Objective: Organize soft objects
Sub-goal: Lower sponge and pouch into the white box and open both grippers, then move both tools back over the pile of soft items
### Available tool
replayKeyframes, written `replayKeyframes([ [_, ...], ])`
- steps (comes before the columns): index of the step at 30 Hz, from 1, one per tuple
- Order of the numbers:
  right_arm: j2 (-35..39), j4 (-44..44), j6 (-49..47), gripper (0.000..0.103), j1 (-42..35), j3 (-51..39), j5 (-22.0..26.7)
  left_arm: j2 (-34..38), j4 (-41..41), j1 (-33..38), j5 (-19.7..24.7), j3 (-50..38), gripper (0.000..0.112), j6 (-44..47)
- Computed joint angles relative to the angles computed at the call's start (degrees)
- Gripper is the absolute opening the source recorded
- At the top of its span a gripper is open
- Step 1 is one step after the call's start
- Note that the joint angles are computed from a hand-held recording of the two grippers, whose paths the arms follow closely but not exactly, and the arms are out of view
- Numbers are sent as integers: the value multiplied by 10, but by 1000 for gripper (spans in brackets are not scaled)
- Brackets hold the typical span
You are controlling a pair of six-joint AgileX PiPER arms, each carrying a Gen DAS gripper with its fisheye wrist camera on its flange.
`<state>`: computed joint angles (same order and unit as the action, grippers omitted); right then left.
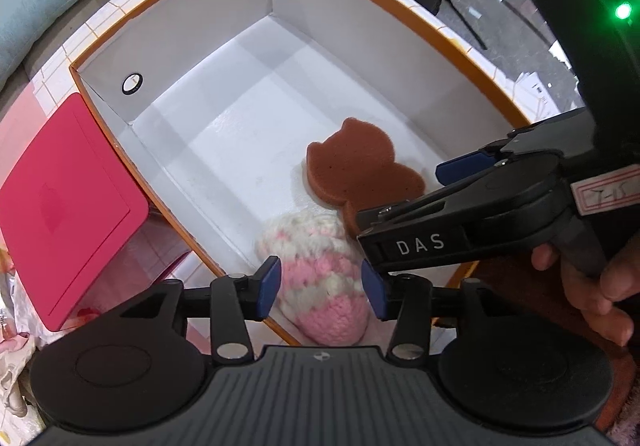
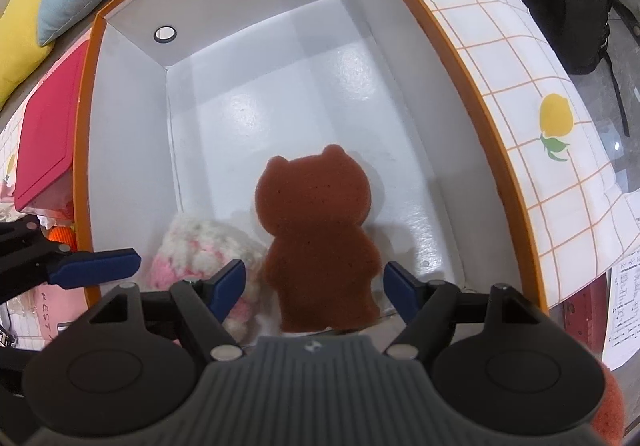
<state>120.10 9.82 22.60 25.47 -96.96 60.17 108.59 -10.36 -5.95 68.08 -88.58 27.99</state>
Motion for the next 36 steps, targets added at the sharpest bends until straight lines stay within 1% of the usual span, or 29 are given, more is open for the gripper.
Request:
replayKeyframes([
  [1, 0, -3, 2, 75, 2, -1, 1, -3, -4, 4, 1, 1, 59, 3],
  [5, -17, -12, 13, 76, 8, 9, -10, -25, -31, 23, 5, 9, 59, 23],
  [7, -27, -18, 20, 77, 12, 16, -18, -40, -50, 38, -1, 20, 60, 38],
  [10, -49, -26, 28, 79, 16, 36, -36, -78, -80, 61, -29, 57, 65, 78],
  [12, -61, -48, 46, 79, 25, 42, -41, -104, -98, 78, -44, 83, 65, 106],
  [14, -78, -81, 73, 79, 41, 53, -51, -130, -135, 107, -55, 112, 65, 146],
  [16, -99, -114, 99, 79, 59, 69, -70, -160, -188, 149, -66, 148, 65, 205],
  [18, -127, -147, 131, 79, 78, 94, -105, -186, -235, 193, -72, 182, 66, 257],
  [20, -148, -175, 162, 79, 98, 114, -136, -212, -264, 232, -85, 216, 68, 290],
  [22, -164, -203, 197, 79, 121, 130, -170, -237, -279, 268, -103, 249, 68, 315],
  [23, -167, -210, 207, 79, 132, 132, -182, -246, -282, 284, -105, 256, 68, 320],
  [25, -165, -221, 230, 79, 155, 131, -203, -266, -293, 323, -114, 282, 68, 337],
  [28, -152, -216, 246, 79, 187, 119, -229, -279, -308, 389, -108, 306, 68, 364],
  [30, -134, -189, 225, 79, 205, 99, -240, -283, -306, 427, -105, 314, 68, 371],
  [32, -114, -171, 200, 79, 222, 74, -242, -283, -305, 468, -106, 324, 68, 380],
  [36, -59, -161, 164, 79, 255, 3, -215, -273, -306, 546, -103, 329, 68, 392],
])
